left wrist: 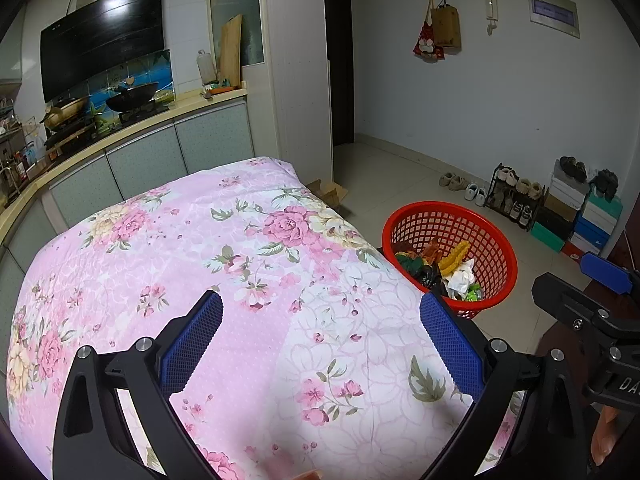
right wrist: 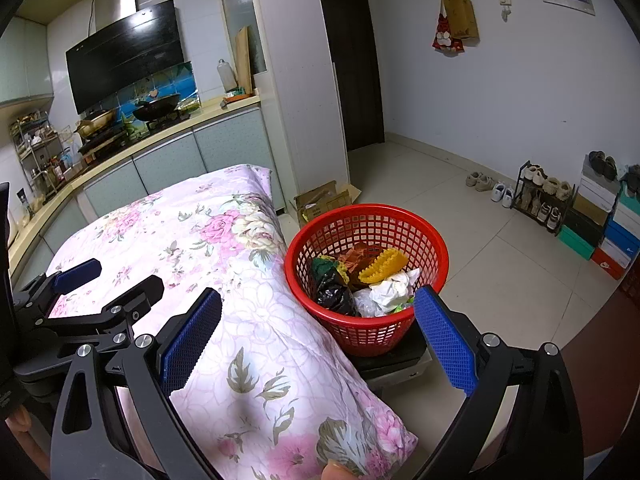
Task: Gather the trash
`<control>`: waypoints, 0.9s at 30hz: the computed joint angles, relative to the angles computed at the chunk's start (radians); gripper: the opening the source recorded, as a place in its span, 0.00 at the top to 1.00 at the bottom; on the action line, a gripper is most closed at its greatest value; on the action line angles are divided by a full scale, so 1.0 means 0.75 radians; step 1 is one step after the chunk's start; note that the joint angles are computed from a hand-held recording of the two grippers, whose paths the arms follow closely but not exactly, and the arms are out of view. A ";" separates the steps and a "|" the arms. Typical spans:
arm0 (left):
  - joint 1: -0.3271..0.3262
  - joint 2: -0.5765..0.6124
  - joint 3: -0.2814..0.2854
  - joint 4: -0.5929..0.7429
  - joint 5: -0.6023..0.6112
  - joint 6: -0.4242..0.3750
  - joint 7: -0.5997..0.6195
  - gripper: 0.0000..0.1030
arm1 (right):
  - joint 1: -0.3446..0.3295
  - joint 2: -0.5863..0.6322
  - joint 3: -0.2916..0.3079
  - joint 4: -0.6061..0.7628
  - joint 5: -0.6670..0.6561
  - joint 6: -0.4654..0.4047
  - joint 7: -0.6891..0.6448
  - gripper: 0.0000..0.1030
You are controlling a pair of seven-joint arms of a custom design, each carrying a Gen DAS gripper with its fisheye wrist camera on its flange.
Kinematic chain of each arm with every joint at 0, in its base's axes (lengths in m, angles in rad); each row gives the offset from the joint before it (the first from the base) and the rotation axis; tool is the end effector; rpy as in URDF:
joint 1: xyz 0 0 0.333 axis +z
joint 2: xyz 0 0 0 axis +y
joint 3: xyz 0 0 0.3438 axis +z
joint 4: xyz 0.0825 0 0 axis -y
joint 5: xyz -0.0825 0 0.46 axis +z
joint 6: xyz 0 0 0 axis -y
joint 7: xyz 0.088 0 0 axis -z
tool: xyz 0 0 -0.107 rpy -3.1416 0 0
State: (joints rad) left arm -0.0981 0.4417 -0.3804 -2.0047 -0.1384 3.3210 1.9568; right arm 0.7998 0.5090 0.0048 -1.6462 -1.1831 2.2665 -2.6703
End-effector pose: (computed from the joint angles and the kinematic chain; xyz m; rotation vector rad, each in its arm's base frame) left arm 0.6536 -0.2969 0.3242 -1.1487 2.1930 -1.0283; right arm 0.5562 0.5430 0.3248 -1.2343 2.0215 -0.8770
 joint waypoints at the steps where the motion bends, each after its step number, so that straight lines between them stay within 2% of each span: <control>1: 0.002 0.001 -0.003 0.001 0.001 0.001 -0.001 0.07 | 0.000 0.000 0.000 0.000 0.000 0.000 0.000 0.09; 15: 0.010 0.000 -0.007 -0.009 0.015 0.013 -0.015 0.07 | 0.003 -0.002 0.000 -0.001 -0.004 -0.003 0.004 0.09; 24: 0.001 -0.021 0.016 -0.044 0.013 0.063 -0.046 0.07 | 0.008 -0.004 0.003 0.000 -0.021 0.004 0.002 0.09; 27: 0.037 -0.026 -0.009 -0.066 0.036 0.101 -0.077 0.07 | 0.013 0.004 0.002 0.011 -0.031 0.010 -0.002 0.09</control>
State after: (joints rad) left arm -0.0704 0.4219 -0.3873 -2.0545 -0.1111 3.3968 1.8991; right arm 0.8099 0.5123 0.0059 -1.6378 -1.2066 2.2740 -2.6721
